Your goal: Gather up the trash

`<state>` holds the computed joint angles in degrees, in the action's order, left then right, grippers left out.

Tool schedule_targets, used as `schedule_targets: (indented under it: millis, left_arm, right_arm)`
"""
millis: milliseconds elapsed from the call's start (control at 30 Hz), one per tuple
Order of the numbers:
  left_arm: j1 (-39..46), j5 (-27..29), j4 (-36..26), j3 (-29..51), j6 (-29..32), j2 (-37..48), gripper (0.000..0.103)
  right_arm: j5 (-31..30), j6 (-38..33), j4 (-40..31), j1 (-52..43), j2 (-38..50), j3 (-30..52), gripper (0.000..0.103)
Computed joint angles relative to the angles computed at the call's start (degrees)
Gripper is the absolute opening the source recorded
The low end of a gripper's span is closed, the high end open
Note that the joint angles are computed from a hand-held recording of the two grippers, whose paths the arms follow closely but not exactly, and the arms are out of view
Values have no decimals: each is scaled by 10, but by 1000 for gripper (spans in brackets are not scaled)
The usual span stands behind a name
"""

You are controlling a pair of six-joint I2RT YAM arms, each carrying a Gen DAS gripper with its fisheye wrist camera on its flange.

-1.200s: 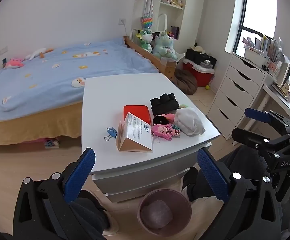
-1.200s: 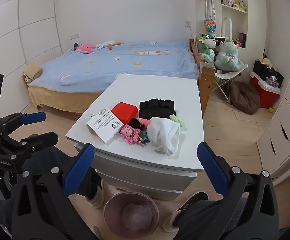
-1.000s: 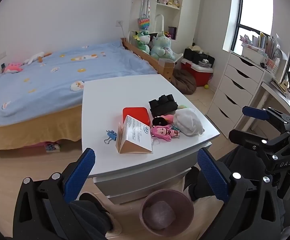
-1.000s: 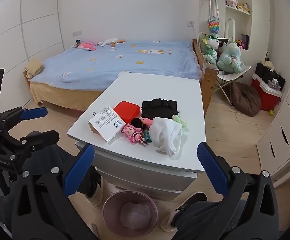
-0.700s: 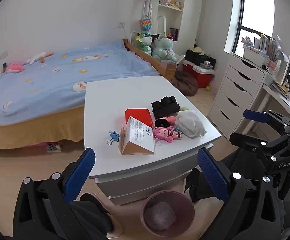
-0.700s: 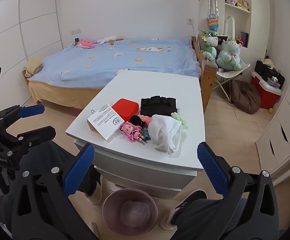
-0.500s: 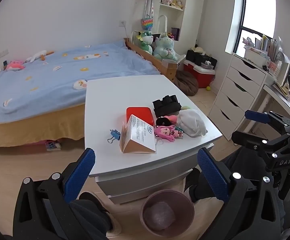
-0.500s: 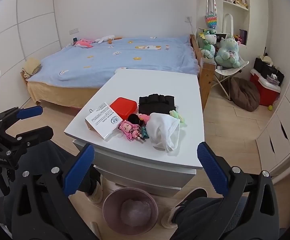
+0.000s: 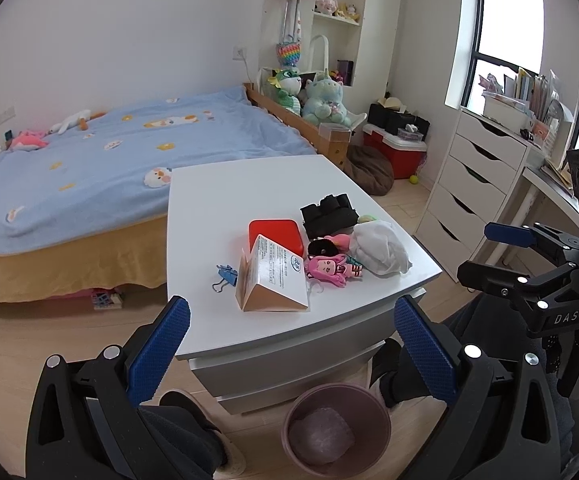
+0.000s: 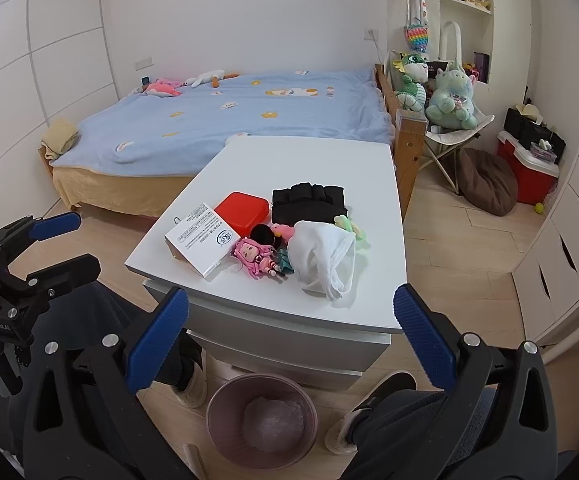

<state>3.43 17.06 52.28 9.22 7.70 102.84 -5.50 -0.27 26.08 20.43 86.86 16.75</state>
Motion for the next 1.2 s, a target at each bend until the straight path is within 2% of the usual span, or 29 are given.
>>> schedule_targets:
  millis: [1200]
  left_arm:
    - [-7, -10, 19, 2, -5, 23, 98]
  right_arm:
    - [0, 6, 11, 4, 8, -3, 100]
